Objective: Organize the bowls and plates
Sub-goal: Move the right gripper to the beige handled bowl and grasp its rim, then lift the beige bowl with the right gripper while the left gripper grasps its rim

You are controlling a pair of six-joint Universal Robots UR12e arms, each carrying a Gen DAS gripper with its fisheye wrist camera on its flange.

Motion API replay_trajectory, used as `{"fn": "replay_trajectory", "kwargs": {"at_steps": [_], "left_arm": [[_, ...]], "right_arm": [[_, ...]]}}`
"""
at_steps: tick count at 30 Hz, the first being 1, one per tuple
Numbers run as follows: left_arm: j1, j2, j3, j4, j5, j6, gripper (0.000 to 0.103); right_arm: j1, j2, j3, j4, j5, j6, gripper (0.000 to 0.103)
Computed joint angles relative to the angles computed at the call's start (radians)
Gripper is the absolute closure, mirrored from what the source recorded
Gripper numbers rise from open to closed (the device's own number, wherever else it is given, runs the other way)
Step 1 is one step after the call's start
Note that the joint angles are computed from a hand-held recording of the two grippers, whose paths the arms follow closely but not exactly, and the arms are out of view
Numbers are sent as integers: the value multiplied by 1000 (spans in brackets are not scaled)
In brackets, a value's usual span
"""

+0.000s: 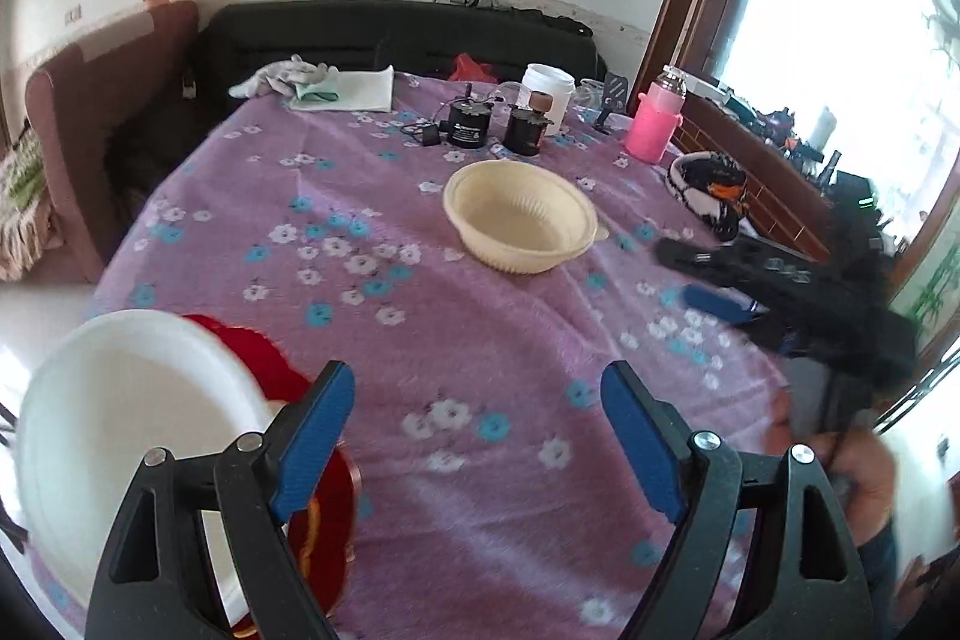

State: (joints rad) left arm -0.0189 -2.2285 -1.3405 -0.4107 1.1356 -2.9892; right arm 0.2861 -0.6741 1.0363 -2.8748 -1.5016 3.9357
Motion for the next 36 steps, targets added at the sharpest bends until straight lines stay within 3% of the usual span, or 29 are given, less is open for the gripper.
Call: {"fn": "replay_trajectory", "kwargs": {"at_steps": [4, 11, 13, 16, 24, 32, 36], "left_arm": [[-7, -8, 3, -10, -1, -4, 19], [-8, -20, 11, -36, 2, -1, 19], [-8, -19, 7, -31, 3, 5, 19], [-9, -14, -5, -13, 9, 22, 19], [-13, -5, -31, 26, 11, 44, 19], [-17, 1, -43, 11, 3, 65, 19], [-24, -4, -35, -26, -15, 88, 19]], "right_arm": [[-16, 62, -104, 80, 72, 71, 33], [-30, 167, -307, 263, 75, 92, 41], [-35, 196, -360, 313, 89, 98, 67], [-39, 215, -387, 336, 107, 97, 85], [-36, 110, -190, 197, 82, 31, 92], [-40, -61, 122, 12, 199, -43, 92], [-46, -129, 257, -69, 265, -34, 92]]}}
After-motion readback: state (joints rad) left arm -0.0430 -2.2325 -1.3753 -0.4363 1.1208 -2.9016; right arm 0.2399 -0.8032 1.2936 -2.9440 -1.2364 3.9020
